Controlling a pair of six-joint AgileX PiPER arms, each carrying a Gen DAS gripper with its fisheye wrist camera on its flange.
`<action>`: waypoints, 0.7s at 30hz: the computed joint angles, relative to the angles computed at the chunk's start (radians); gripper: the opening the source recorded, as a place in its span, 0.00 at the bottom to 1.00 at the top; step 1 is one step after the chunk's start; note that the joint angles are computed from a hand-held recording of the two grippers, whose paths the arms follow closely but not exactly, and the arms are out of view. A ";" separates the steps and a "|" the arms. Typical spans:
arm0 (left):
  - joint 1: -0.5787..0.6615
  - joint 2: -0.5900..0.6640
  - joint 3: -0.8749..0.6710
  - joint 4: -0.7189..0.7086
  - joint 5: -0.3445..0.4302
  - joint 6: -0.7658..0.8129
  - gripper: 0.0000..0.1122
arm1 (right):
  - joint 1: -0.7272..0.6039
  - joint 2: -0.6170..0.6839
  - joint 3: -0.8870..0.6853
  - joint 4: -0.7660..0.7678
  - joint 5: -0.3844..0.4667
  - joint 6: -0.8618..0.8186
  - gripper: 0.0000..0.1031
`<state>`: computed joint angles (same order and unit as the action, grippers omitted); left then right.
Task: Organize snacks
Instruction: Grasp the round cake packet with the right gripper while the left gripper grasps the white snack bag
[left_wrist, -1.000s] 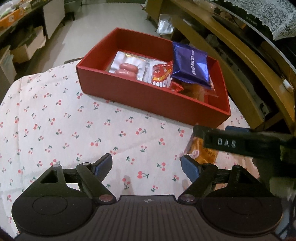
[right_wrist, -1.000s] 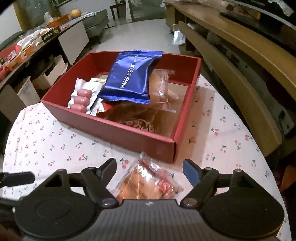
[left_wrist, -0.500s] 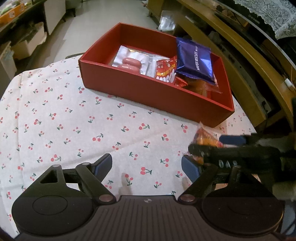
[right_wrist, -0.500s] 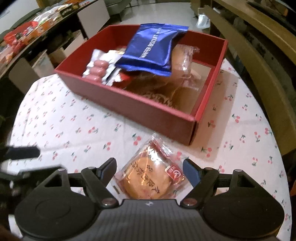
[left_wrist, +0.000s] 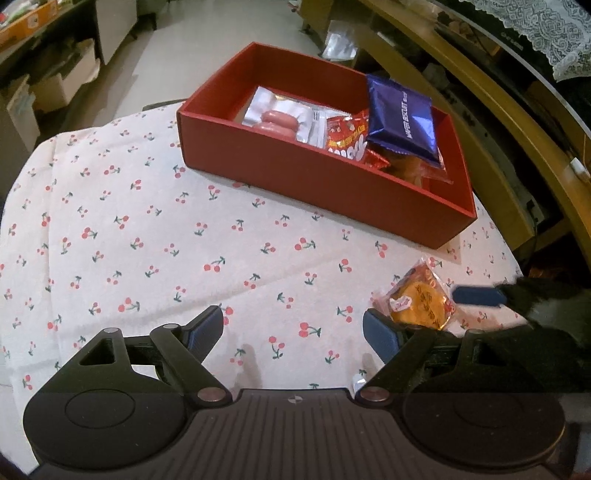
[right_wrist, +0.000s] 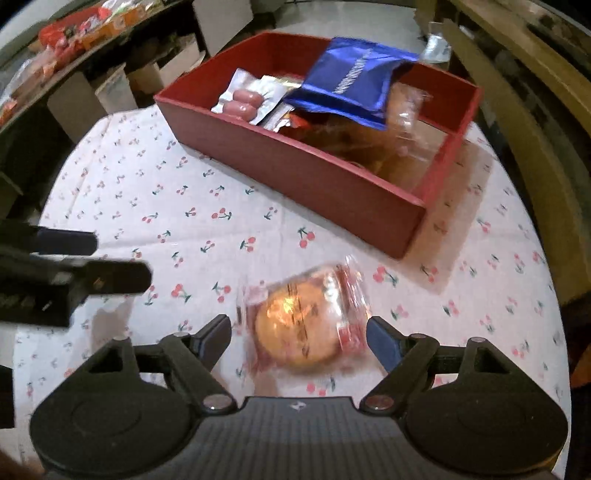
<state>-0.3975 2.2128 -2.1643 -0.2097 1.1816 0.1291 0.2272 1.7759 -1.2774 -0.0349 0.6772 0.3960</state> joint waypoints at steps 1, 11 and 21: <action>0.001 -0.009 0.018 -0.001 -0.006 0.001 0.78 | 0.004 0.027 -0.025 -0.012 0.011 0.003 0.89; -0.001 -0.112 0.245 -0.059 -0.041 0.017 0.78 | 0.044 0.016 0.031 -0.167 -0.012 0.129 0.76; -0.087 -0.198 0.471 0.011 -0.172 -0.157 0.81 | 0.024 -0.086 0.131 -0.185 -0.061 0.182 0.72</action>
